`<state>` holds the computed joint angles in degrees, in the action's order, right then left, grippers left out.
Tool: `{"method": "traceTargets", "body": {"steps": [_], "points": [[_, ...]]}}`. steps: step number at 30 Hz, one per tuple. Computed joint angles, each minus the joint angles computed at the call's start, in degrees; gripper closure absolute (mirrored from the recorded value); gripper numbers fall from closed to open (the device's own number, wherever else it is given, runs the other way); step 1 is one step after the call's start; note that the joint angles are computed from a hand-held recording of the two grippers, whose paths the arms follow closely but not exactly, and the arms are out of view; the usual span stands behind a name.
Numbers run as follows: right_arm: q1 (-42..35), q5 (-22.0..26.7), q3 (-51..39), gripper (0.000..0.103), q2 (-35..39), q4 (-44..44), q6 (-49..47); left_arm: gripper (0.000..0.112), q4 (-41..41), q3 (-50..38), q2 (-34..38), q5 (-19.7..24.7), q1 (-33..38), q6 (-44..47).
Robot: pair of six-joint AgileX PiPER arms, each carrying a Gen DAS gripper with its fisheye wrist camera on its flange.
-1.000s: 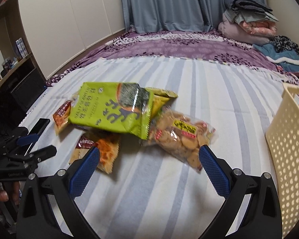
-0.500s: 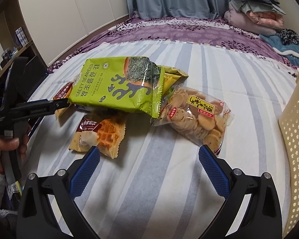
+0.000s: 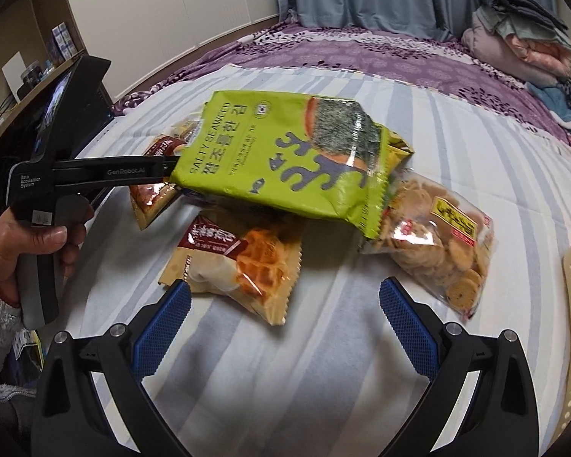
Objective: Organize snacks
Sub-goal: 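Reach the left tool to the tan pastry bag and close on it, then grasp the clear round-cracker bag with the right tool while the left tool lifts the pastry bag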
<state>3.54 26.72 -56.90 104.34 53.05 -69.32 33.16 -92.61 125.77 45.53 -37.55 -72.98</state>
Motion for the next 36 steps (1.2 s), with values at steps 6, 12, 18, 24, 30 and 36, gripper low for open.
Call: {"method": "traceTargets", "body": {"steps": [6, 12, 18, 24, 30, 36], "points": [[3.7, -1.8, -1.4, 0.005, 1.0, -1.6, 1.7, 0.011, -0.5, -4.1, 3.4, 3.1, 1.0, 2.7], [4.7, -2.3, -1.3, 0.005, 1.0, -3.7, 3.5, 0.022, 1.0, -1.7, 2.7, 1.5, 1.5, 0.3], [-1.8, -2.4, 1.5, 0.005, -2.7, 3.1, -3.3, 0.057, 3.2, 3.1, -0.8, 0.2, 1.4, -4.8], [-8.6, -4.4, -2.9, 0.005, -0.8, 5.6, -6.1, 0.059, 6.5, 5.9, -4.7, 0.4, -0.5, -8.1], [-8.5, -1.8, -14.7, 0.005, 8.1, -0.2, -5.8, 0.06, 6.7, 5.6, -7.1, 1.5, -2.5, -8.3], [-9.1, 11.2, -28.8, 0.005, 18.0, -5.9, -1.9, 0.061, 6.8, 4.9, -9.1, 3.5, -4.3, -8.2]]}}
